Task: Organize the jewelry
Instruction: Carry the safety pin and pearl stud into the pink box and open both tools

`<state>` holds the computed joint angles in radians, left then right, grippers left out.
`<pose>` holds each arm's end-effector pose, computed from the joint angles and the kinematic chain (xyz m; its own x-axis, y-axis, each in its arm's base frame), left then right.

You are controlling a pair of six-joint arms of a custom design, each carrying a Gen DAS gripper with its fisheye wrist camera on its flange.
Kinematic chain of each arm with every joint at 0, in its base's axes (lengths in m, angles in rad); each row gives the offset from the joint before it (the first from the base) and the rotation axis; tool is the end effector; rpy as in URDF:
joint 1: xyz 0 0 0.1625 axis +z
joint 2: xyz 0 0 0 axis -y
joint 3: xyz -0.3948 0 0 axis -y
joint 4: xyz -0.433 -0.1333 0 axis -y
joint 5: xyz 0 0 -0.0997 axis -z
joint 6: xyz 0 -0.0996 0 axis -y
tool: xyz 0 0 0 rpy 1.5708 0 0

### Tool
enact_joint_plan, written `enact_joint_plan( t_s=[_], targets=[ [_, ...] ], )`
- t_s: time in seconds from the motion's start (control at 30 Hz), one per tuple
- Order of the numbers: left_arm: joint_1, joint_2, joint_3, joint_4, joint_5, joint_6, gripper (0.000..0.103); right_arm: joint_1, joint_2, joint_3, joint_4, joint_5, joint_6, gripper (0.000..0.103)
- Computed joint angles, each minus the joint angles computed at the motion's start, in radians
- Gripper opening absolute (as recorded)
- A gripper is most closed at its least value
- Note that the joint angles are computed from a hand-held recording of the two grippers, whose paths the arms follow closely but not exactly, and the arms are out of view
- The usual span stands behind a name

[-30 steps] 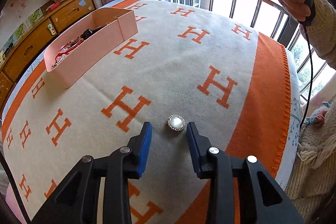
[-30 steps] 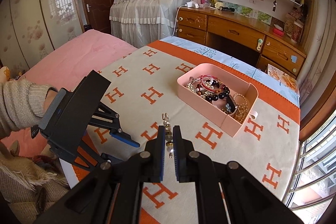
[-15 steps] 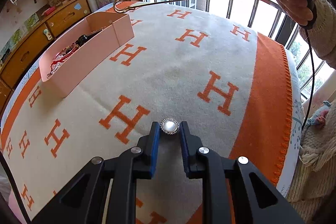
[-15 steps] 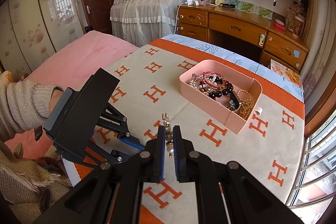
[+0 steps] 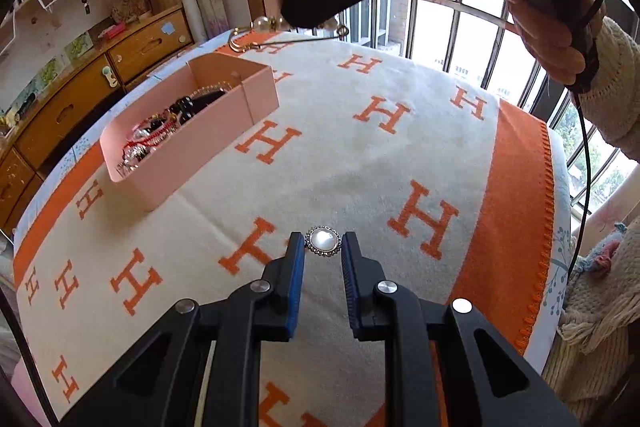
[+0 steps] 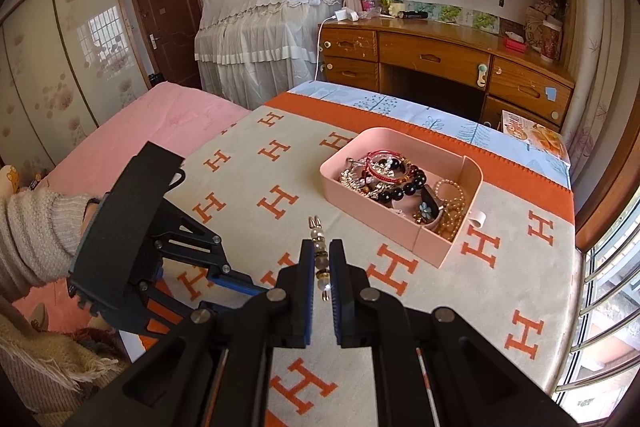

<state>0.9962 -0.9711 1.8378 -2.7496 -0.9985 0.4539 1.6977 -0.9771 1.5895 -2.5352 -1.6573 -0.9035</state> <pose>-0.1818 -0.6253 0.1093 -0.4886 0.6355 -0.5979 0.8139 0.5788 -0.0500 0.2127 -0.6815 0.1821 -0.5206 -0.7912 0.3210 -0.8528 0.5004 -0.1497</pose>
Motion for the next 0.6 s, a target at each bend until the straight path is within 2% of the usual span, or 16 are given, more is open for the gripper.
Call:
enact_joint_plan(
  t_s=[0.1, 0.27, 0.4, 0.6],
  targets=[
    [-0.013, 0.005, -0.034, -0.028, 0.03, 0.022, 0.017, -0.001, 0.03, -0.048, -0.007, 0.01, 0.067, 0.007],
    [-0.023, 0.042, -0.138, -0.1, 0.079, 0.031, 0.017, -0.012, 0.101, -0.158, 0.011, 0.029, 0.238, 0.007],
    [-0.01, 0.106, -0.264, -0.139, 0.114, -0.021, 0.017, -0.024, 0.172, -0.253, 0.024, 0.032, 0.371, 0.007],
    [0.022, 0.193, -0.427, -0.084, 0.151, -0.142, 0.017, -0.045, 0.25, -0.352, 0.044, 0.056, 0.515, 0.007]
  ],
)
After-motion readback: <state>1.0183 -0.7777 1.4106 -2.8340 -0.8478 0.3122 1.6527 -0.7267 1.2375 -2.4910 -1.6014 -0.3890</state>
